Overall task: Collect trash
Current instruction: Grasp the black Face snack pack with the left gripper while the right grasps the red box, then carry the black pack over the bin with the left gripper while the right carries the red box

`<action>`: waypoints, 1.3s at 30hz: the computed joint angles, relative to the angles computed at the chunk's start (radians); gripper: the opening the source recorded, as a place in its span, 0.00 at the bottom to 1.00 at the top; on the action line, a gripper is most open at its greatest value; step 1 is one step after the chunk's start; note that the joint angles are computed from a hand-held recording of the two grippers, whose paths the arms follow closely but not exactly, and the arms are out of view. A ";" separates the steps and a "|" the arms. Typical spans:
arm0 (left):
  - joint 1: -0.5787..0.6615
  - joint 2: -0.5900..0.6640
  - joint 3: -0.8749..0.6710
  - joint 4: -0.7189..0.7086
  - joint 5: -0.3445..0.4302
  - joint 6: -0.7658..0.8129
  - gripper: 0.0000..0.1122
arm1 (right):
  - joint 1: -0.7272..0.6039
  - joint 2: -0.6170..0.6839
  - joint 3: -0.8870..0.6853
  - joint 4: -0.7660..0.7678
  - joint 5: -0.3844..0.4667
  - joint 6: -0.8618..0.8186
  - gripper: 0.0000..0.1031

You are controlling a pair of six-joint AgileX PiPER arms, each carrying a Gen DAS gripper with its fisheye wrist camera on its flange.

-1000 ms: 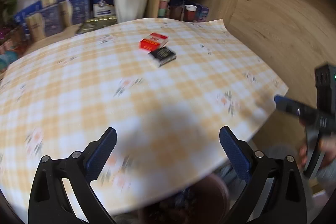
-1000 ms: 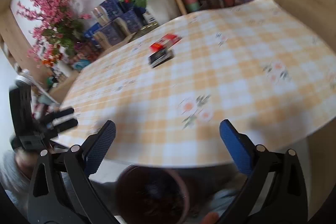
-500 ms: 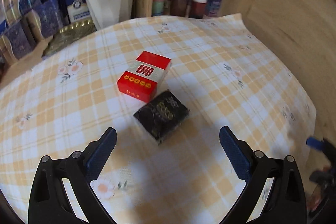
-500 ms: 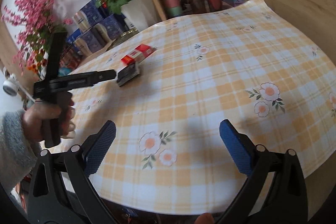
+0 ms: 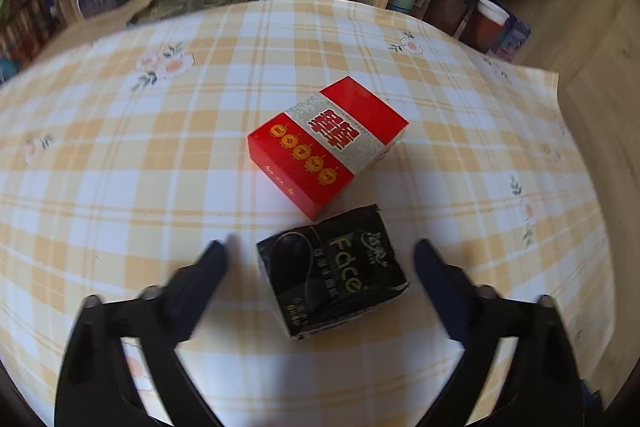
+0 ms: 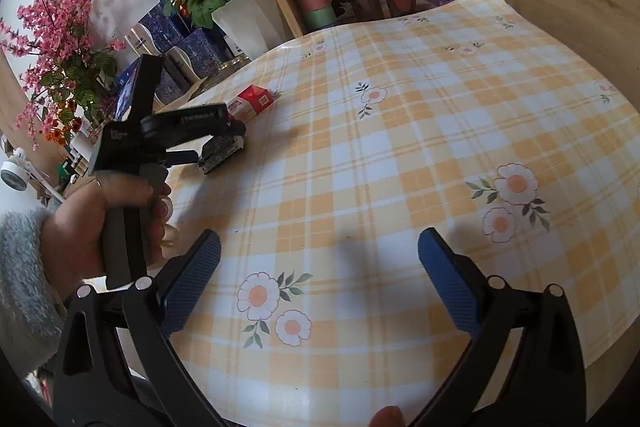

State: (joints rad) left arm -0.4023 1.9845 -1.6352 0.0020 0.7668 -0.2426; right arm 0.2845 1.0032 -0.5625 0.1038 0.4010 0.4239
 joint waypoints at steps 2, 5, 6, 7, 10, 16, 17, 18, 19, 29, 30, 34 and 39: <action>0.011 -0.024 0.033 -0.052 -0.008 0.108 0.51 | 0.003 0.017 -0.013 0.003 0.001 -0.013 0.94; 0.101 -0.075 0.093 -0.293 0.006 0.378 0.39 | 0.007 0.052 -0.051 -0.002 0.002 -0.056 0.94; 0.128 -0.097 0.125 -0.353 0.004 0.438 0.37 | 0.012 0.068 -0.068 -0.017 0.003 -0.068 0.94; 0.173 -0.132 0.173 -0.452 0.006 0.533 0.35 | 0.021 0.096 -0.099 -0.046 0.006 -0.079 0.94; 0.301 -0.208 0.275 -0.712 0.074 0.786 0.34 | 0.037 0.188 -0.210 -0.063 0.013 -0.169 0.94; 0.508 -0.365 0.446 -0.830 0.164 1.004 0.33 | 0.076 0.488 -0.532 -0.053 0.001 -0.367 0.94; 0.548 -0.386 0.470 -0.849 0.180 1.026 0.33 | 0.076 0.544 -0.591 -0.022 0.008 -0.416 0.94; 0.598 -0.411 0.505 -0.878 0.200 1.054 0.33 | 0.077 0.591 -0.645 -0.004 0.024 -0.445 0.94; 0.649 -0.437 0.540 -0.905 0.222 1.078 0.33 | 0.087 0.667 -0.732 -0.025 0.048 -0.441 0.94; 0.972 -0.575 0.682 -0.977 0.385 1.167 0.33 | 0.142 1.163 -1.414 -0.173 0.421 -0.343 0.94; 0.986 -0.580 0.688 -0.976 0.394 1.170 0.33 | 0.144 1.199 -1.467 -0.183 0.455 -0.342 0.94; 1.020 -0.593 0.707 -0.962 0.414 1.195 0.33 | 0.150 1.340 -1.687 -0.220 0.612 -0.328 0.94; 1.059 -0.605 0.729 -0.956 0.445 1.219 0.33 | 0.102 1.385 -1.759 -0.087 0.696 -0.311 0.90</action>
State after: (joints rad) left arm 0.6563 1.3796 -0.9065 -0.9538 1.2118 0.9759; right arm 0.3862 2.3877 -2.3219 0.0166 1.0975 0.1130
